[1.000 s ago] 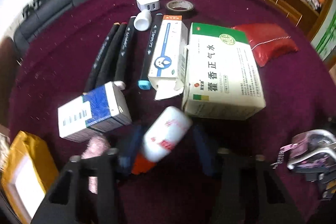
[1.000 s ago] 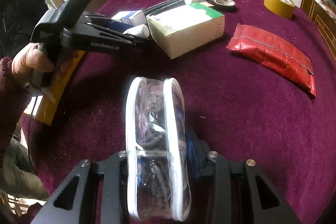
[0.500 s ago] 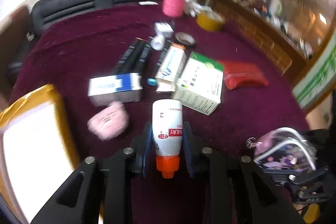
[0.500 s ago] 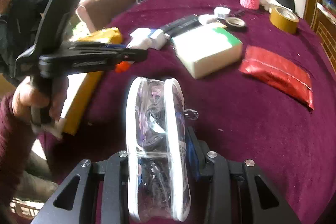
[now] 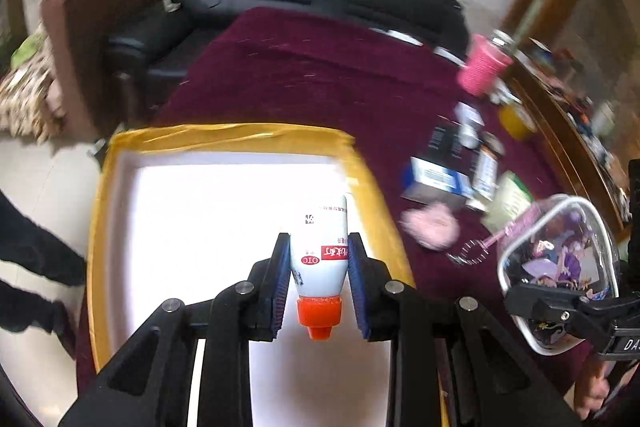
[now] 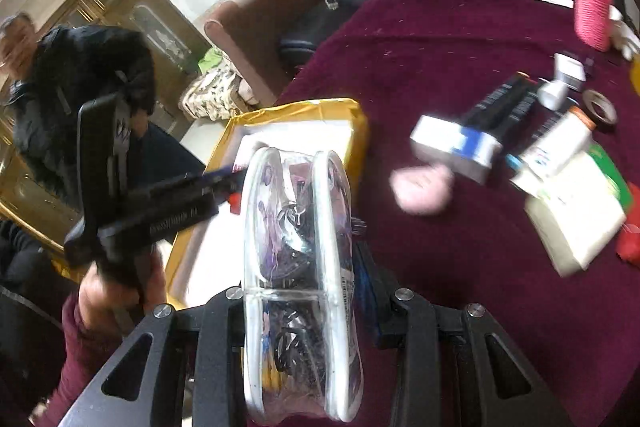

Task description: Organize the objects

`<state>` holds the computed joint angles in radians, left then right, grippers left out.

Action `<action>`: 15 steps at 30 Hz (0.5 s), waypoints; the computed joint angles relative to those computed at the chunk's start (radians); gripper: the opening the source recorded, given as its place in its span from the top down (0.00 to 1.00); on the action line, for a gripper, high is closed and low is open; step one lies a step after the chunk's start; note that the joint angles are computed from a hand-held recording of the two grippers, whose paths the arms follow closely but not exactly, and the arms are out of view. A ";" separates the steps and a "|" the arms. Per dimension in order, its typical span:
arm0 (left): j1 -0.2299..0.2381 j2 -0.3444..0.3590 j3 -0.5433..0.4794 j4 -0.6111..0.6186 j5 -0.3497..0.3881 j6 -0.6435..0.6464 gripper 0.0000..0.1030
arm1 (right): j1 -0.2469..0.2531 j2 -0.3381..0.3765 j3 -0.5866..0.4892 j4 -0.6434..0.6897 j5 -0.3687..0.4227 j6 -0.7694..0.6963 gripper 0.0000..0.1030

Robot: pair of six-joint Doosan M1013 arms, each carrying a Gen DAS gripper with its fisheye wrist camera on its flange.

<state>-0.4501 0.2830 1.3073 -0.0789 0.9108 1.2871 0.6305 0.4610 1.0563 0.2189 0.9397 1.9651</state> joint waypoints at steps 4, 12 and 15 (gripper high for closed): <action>0.038 0.030 -0.015 -0.029 0.007 -0.028 0.74 | 0.003 0.113 -0.152 -0.016 0.070 0.040 0.63; 0.084 0.077 -0.031 -0.118 -0.004 -0.055 0.74 | 0.031 0.266 -0.363 -0.132 0.202 0.087 0.63; 0.091 0.089 -0.031 -0.156 -0.008 -0.050 0.74 | 0.039 0.296 -0.403 -0.183 0.239 0.097 0.63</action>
